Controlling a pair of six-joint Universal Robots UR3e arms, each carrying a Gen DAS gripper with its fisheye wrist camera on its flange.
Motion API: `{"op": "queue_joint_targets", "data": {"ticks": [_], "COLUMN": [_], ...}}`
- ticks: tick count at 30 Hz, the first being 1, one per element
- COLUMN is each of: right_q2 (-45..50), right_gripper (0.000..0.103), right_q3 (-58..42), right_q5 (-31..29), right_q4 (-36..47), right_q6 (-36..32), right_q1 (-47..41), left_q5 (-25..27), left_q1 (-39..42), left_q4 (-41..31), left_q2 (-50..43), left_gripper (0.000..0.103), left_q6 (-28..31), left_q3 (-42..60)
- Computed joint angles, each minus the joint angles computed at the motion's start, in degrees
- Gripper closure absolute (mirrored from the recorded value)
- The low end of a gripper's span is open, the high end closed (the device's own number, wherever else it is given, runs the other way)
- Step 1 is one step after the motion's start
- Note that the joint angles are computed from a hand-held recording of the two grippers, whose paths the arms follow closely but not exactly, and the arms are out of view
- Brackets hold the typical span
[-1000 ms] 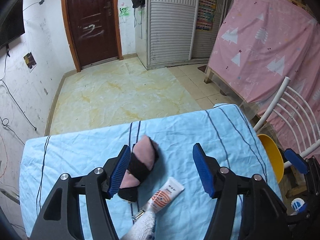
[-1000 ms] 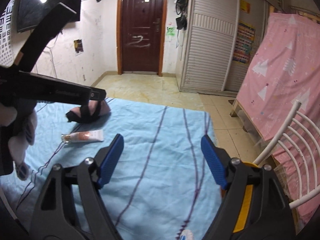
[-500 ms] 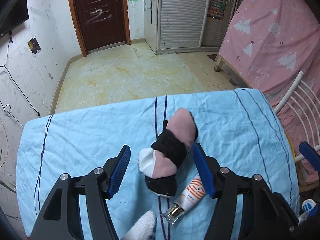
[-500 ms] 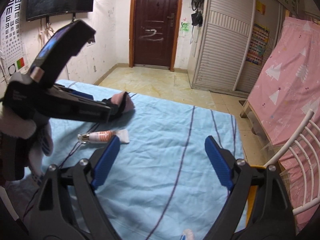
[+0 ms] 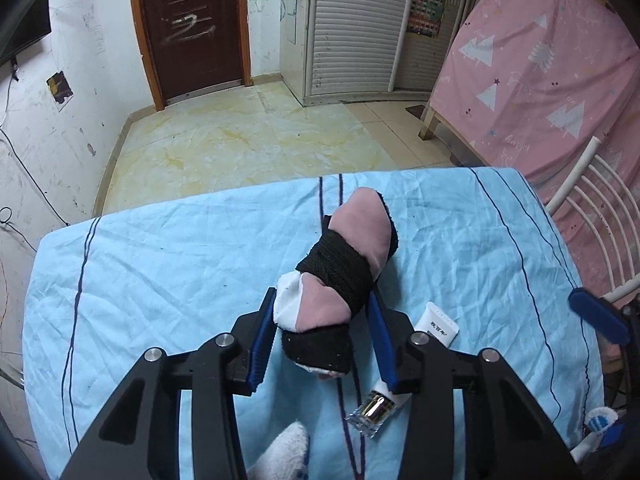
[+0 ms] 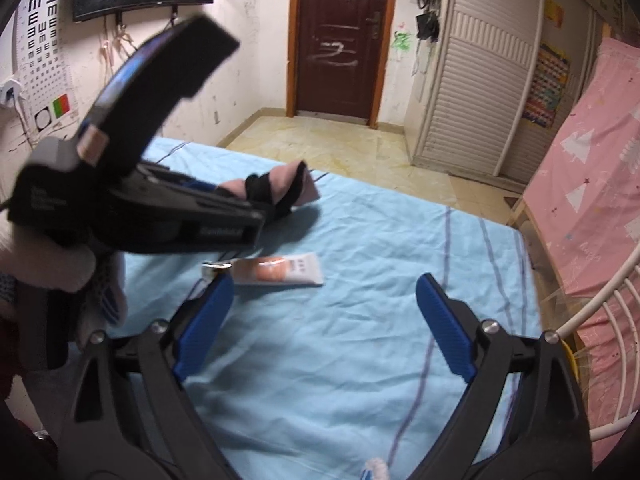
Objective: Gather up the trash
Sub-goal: 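Grasp the pink-and-black sock with the left tool while the right tool grasps the white-orange tube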
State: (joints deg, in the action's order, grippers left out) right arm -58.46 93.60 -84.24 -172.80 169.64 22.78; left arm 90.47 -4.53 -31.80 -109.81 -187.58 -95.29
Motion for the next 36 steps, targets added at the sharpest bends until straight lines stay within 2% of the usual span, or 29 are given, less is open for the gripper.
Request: {"op": "queue_joint_targets", "data": {"ticks": [5, 14, 23, 30, 34, 36], "right_q2": [3.01, 8.86, 15.49, 16.66, 16.40, 15.89], "right_gripper": [0.008, 0.006, 0.006, 0.006, 0.017, 0.017], "right_q3": [-5.60, -17.40, -30.32, -32.93, -32.44, -31.34], "right_q5": [1.57, 3.66, -0.34, 0.86, 2.39, 2.84], "right_q4": [5.37, 16.03, 26.15, 29.01, 28.39, 27.68], "right_q6": [0.20, -2.43, -1.99, -0.34, -0.26, -0.23], "right_q1": [1.43, 3.10, 5.15, 4.31, 3.61, 3.28], "left_q5": [-1.60, -4.48, -5.85, -6.02, -6.24, -6.05], "left_q1": [3.46, 9.25, 11.24, 11.23, 11.68, 11.63], "left_q4": [1.38, 2.67, 3.70, 4.31, 4.27, 4.15], "left_q2": [4.78, 10.29, 10.33, 9.99, 10.31, 10.42], "left_gripper": [0.069, 0.069, 0.069, 0.069, 0.069, 0.069], "left_q6": [1.21, 3.26, 3.31, 3.02, 3.25, 3.13], "left_q3": [-4.38, -10.17, -11.45, -11.71, -12.24, -12.21]}}
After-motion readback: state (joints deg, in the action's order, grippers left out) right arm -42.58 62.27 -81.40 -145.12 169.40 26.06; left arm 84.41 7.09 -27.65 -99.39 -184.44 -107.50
